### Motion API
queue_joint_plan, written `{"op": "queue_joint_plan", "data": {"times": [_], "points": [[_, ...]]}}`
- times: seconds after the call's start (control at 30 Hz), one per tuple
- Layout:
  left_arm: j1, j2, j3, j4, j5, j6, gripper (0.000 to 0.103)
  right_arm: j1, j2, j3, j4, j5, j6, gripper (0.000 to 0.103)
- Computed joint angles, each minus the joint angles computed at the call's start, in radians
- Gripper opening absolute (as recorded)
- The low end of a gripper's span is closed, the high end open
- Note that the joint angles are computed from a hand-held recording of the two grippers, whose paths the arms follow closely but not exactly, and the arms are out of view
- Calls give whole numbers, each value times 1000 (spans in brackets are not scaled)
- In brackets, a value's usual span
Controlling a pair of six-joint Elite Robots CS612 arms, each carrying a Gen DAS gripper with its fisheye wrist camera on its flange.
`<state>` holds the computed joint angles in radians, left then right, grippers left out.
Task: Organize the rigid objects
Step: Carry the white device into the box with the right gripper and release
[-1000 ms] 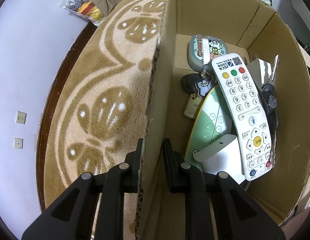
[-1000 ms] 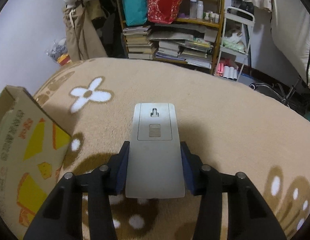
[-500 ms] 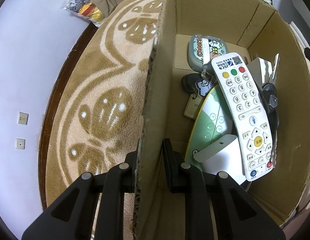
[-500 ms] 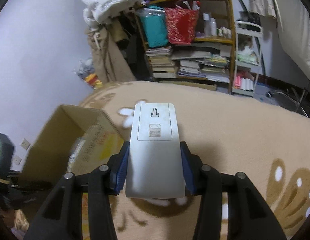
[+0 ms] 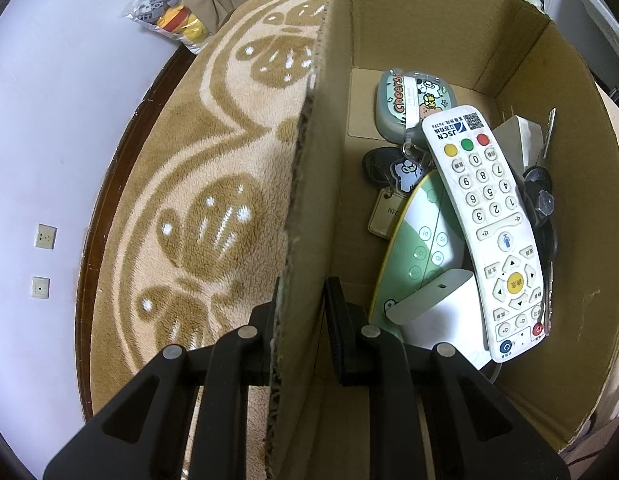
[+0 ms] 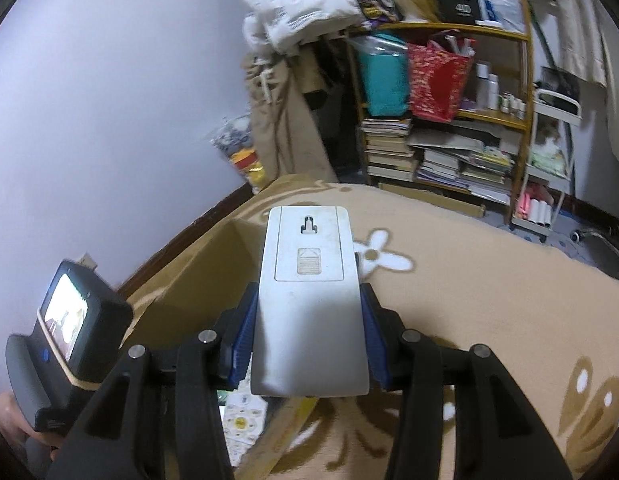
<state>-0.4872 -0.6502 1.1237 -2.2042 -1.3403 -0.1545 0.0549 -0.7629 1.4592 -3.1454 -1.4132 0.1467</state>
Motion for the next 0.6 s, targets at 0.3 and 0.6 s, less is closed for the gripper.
{"op": "queue_joint_plan", "data": {"times": [0.3, 0.6], "points": [[2, -2, 2, -2, -5, 0, 17, 19, 27, -30, 40, 3, -21, 51], [4, -2, 0, -1, -10, -1, 17, 28, 38, -50, 82, -1, -38, 51]]}}
